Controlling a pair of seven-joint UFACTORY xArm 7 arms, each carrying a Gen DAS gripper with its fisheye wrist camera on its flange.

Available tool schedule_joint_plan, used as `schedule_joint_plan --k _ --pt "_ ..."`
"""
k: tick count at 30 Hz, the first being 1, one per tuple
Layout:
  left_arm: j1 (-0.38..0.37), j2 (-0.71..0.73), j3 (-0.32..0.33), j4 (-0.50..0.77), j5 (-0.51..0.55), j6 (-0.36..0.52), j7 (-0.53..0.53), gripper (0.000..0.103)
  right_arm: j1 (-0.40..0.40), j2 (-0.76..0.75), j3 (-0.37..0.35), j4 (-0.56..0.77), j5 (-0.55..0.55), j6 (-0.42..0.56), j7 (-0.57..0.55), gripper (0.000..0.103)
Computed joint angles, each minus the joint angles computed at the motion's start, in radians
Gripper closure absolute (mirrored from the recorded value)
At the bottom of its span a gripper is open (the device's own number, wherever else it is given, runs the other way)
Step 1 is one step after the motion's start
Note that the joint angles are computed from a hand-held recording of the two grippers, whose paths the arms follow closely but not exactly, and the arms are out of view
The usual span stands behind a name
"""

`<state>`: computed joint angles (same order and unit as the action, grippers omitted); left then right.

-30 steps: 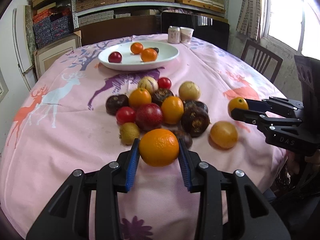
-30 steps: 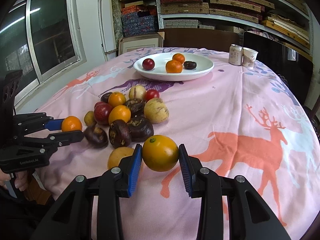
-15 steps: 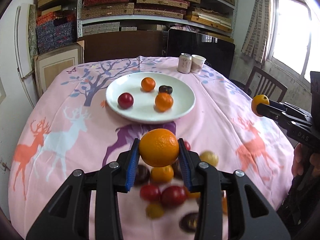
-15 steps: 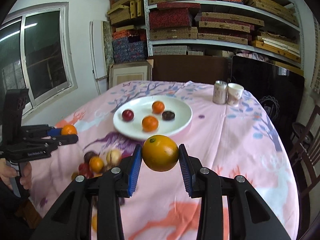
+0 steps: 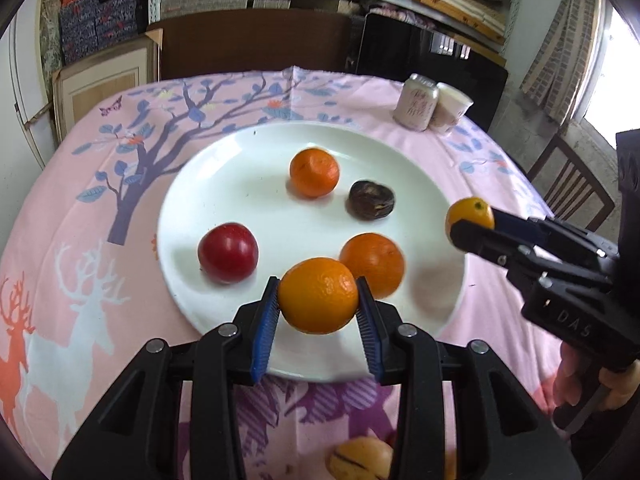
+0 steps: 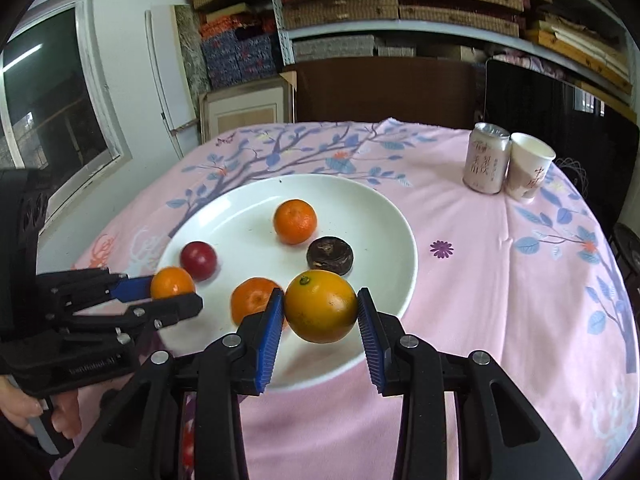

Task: Organize fruits
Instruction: 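Carry both fruits onto the white plate and open both tools, then withdraw both tools from the plate toward the fruit pile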

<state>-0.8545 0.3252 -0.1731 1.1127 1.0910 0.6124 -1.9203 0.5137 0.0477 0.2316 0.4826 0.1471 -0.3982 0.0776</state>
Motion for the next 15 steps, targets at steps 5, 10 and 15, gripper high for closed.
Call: schedule_joint_plan --k 5,10,15 --pt "0.011 0.023 0.018 -0.005 -0.018 -0.039 -0.009 0.057 0.022 0.056 -0.023 0.044 0.025 0.011 -0.027 0.051" --pt "-0.017 -0.051 0.004 -0.051 0.041 0.033 -0.104 0.029 -0.004 -0.001 -0.01 -0.005 -0.019 0.005 0.042 0.05" --pt "-0.045 -0.174 -0.096 -0.139 0.089 0.142 -0.193 0.012 -0.012 -0.195 -0.01 -0.178 -0.156 -0.001 0.193 0.043"
